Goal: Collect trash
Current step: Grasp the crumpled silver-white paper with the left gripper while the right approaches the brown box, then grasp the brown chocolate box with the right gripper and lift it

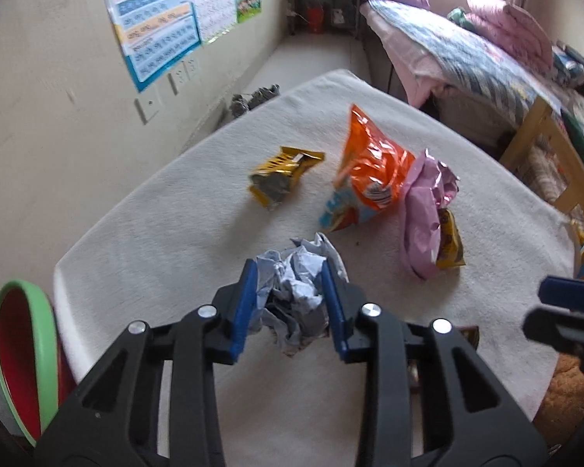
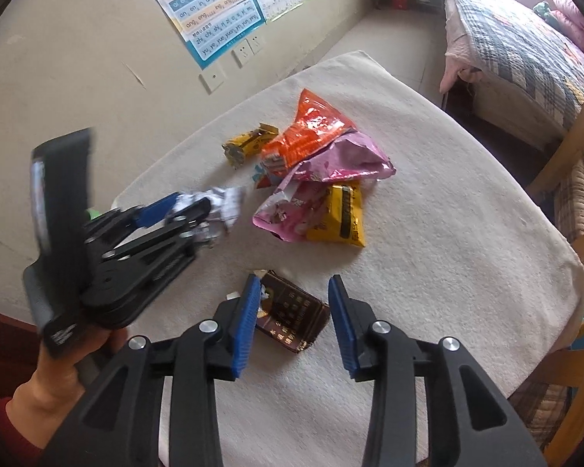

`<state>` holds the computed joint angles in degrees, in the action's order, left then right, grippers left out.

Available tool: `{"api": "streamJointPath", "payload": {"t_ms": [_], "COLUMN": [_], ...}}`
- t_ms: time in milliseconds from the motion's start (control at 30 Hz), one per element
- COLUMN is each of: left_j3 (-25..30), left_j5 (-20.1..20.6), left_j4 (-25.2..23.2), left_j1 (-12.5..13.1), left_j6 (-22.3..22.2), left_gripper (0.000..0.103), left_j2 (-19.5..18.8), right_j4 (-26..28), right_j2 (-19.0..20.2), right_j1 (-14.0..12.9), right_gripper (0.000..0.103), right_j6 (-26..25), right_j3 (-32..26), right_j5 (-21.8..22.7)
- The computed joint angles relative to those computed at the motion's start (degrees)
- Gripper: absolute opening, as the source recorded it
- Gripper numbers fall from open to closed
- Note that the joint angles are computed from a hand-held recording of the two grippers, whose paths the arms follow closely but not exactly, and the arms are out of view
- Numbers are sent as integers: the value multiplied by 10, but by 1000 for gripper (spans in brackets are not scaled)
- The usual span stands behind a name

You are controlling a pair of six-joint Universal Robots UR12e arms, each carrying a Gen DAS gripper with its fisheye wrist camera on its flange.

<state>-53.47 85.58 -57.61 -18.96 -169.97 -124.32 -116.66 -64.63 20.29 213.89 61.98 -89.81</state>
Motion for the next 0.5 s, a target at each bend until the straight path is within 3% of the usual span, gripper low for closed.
{"api": "streamJointPath", "payload": {"t_ms": [100,300,367,500], "left_j3": [-21,-64,-75,-89], "left_j5": [-14,-35,-38,-34], "left_j4": [8,29,28,24], "left_j1": [11,27,31,34], "left_j6": [-19,-39,-46,-49], "left_gripper": [33,33,33,33], "left_j2": [19,55,64,75], "right_j4": [4,63,94,125], "right_j2": [6,34,45,59], "right_j1": [3,10,12,13], "right_gripper": [48,57,66,66], "right_j6": [-12,-68,-82,-93], "right_j3": [-6,-40,-55,-70], "right_j5": [-3,8,15,9]}}
